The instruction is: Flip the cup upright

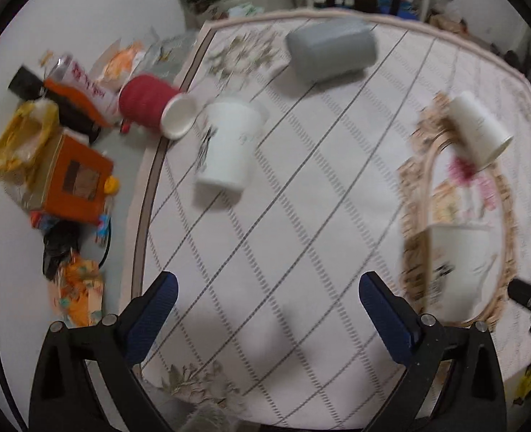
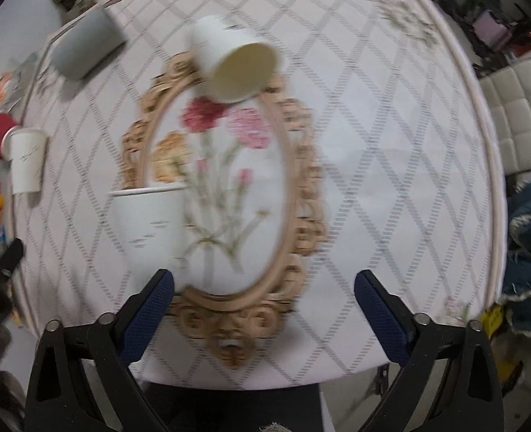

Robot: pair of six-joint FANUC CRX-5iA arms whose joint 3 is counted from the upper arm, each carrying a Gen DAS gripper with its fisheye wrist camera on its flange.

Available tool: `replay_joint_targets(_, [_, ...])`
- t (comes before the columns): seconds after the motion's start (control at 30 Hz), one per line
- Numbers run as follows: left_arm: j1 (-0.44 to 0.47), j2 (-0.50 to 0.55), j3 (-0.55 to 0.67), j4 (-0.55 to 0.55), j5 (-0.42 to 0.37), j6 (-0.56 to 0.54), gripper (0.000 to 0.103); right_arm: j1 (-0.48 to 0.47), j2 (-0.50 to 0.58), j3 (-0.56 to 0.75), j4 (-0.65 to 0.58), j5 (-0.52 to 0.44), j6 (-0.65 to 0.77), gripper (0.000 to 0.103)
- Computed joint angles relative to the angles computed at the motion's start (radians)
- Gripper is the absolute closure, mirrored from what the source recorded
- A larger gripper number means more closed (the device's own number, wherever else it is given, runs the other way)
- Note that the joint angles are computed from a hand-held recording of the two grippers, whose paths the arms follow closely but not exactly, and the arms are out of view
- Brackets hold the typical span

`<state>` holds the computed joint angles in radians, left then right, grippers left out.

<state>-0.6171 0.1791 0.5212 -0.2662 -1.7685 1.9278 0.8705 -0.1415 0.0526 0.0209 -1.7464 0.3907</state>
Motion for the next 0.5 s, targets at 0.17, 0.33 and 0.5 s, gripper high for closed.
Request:
replay_joint_targets(0.17, [0.024,-0.031,-0.099,0.012,-0.001,0.021,0.000,0.023,0.071,0.047,-0.006,0.031,0.023,0.017])
replay_joint_targets(0.33, [0.037,-0.057,-0.168,0.015,0.004,0.022,0.000,0.034,0.120,0.075,-0.010,0.050,0.032,0.020])
replay_joint_targets(0.5, [0.078,-0.070,-0.220,0.064,0.004,0.009,0.000,0.019,0.156,0.091,-0.046,0.073,0.040,0.031])
